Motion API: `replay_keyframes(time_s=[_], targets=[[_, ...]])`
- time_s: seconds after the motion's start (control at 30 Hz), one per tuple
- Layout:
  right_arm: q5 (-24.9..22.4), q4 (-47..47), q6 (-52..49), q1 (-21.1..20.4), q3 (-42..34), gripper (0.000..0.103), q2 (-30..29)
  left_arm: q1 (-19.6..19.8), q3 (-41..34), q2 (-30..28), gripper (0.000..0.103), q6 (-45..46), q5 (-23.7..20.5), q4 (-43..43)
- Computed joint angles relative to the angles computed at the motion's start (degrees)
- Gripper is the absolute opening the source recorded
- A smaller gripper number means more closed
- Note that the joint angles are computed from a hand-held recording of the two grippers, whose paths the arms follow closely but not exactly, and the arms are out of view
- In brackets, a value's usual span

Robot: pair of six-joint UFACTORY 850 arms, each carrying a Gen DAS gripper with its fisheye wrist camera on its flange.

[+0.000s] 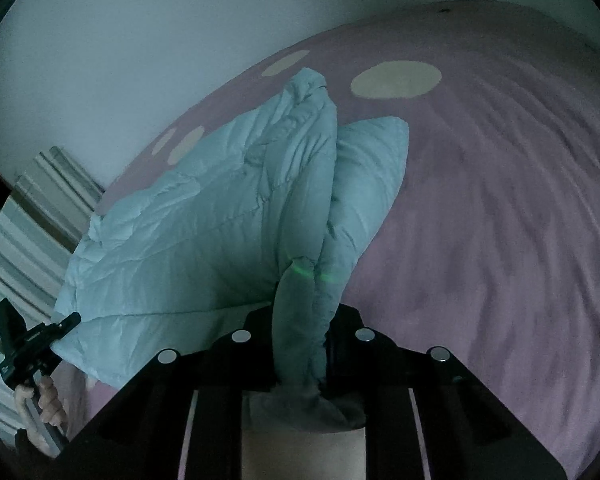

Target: Fold large clothes

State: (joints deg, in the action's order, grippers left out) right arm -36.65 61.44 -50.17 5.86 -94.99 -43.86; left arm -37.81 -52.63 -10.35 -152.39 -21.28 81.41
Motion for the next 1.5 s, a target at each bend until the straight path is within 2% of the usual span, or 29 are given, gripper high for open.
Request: replay_keyframes(time_s=[0.13,0.33,0.53,0.63,0.83,0.9,1.0,1.1,1.23,1.3,1.37,1.5], targets=[[-0.37,2.63,-3.78,-0.26,6.56,0.017,4.27,-2.15,3.66,3.31,0.014,-2.39,-1.36,-0.91],[-0.72,4.83,-8.77,-0.97,13.22,0.017,8.47,-4.84,6.01,5.37,0.014,-3.36,-3.33,-2.59],[-1.16,6.67,-11.90,-1.38,17.12,0.017,10.61,-4.34,6.61,5.29,0.015,-7.41,-2.15,-0.02],[-0.86,6.51,-11.73,-0.99,15.67,0.018,9.30,-2.63,5.58,3.74,0.017,-8.55,-0.74,2.05],[-0.95,5.79,-10.99,-1.33,16.91,0.024,10.38,-1.08,6.77,3.98,0.034,-11.74,1.18,4.27],[-0.84,5.74,-10.53,-1.46,17.51,0.031,10.68,-0.33,6.82,3.83,0.042,-12.63,1.74,5.04],[-0.86,5.95,-10.00,-1.97,18.71,0.041,11.54,0.01,6.97,3.89,0.053,-10.67,0.97,2.83],[0.28,5.46,-9.06,-2.28,19.41,0.048,12.40,0.22,6.96,4.09,0.059,-9.41,-0.07,1.27],[4.59,7.36,-11.15,-2.48,21.34,0.048,14.88,0.91,6.56,4.32,0.063,-5.07,-1.74,-2.18],[9.40,9.40,-13.50,-2.16,22.95,0.048,17.15,1.20,5.62,3.97,0.067,0.73,-2.81,-5.97],[11.81,12.44,-16.52,-2.03,23.98,0.048,18.81,0.75,5.19,4.18,0.069,6.11,-4.67,-9.62],[11.46,17.67,-22.45,-1.33,25.14,0.038,21.23,0.41,3.34,3.10,0.070,12.28,-6.74,-13.42]])
